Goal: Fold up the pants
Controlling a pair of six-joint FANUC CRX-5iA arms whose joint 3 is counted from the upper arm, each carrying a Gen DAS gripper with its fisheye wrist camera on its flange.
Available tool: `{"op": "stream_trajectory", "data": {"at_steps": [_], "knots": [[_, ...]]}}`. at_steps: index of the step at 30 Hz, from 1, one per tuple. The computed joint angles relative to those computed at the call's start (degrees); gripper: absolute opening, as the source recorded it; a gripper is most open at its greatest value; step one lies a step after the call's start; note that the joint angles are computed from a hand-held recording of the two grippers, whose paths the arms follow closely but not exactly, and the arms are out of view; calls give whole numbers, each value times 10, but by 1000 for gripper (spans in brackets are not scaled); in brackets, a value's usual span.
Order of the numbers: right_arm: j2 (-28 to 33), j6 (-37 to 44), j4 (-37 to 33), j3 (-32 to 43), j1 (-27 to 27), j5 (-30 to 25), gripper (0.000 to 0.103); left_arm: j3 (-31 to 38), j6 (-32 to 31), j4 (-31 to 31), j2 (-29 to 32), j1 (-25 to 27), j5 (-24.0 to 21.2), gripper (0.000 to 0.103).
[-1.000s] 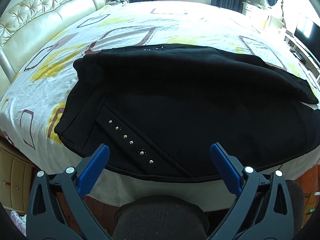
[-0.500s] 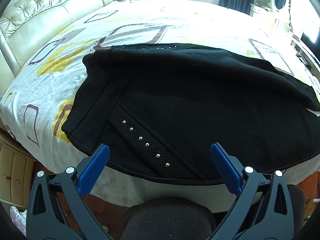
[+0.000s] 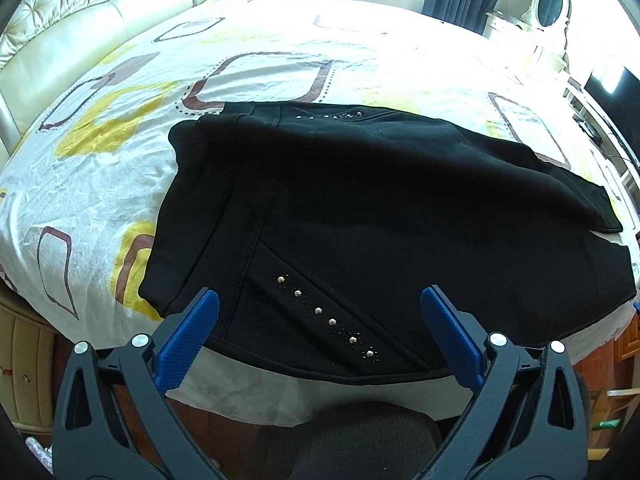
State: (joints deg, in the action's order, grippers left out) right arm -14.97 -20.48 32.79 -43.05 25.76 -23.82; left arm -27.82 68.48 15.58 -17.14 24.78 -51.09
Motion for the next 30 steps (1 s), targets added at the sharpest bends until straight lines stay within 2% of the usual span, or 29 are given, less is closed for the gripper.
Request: {"op": "stream_trajectory", "data": {"at_steps": [1, 3, 6, 8, 11, 13, 16, 19, 24, 27, 30], "knots": [[4, 21, -1, 14, 6, -3, 56, 1, -18, 16, 8, 14, -6, 101], [24, 66, -5, 48, 19, 5, 60, 13, -18, 12, 22, 32, -3, 101], [76, 220, -82, 141, 47, -1, 61, 36, -35, 23, 50, 62, 3, 101], [122, 327, -133, 216, 67, -23, 66, 59, -51, 50, 81, 88, -4, 101], [187, 451, -190, 319, 98, -44, 66, 107, -91, 114, 148, 124, -41, 101], [234, 531, -234, 395, 112, -70, 67, 150, -134, 160, 205, 140, -83, 101], [300, 641, -296, 494, 125, -101, 67, 229, -123, 172, 287, 147, -132, 101], [361, 706, -308, 580, 139, -149, 68, 276, -117, 210, 352, 152, -150, 101], [451, 816, -329, 715, 151, -222, 68, 366, -111, 238, 455, 137, -232, 101], [503, 905, -418, 819, 134, -286, 68, 380, -138, 261, 476, 124, -250, 101], [561, 935, -457, 921, 124, -347, 68, 392, -166, 286, 494, 113, -276, 101]]}}
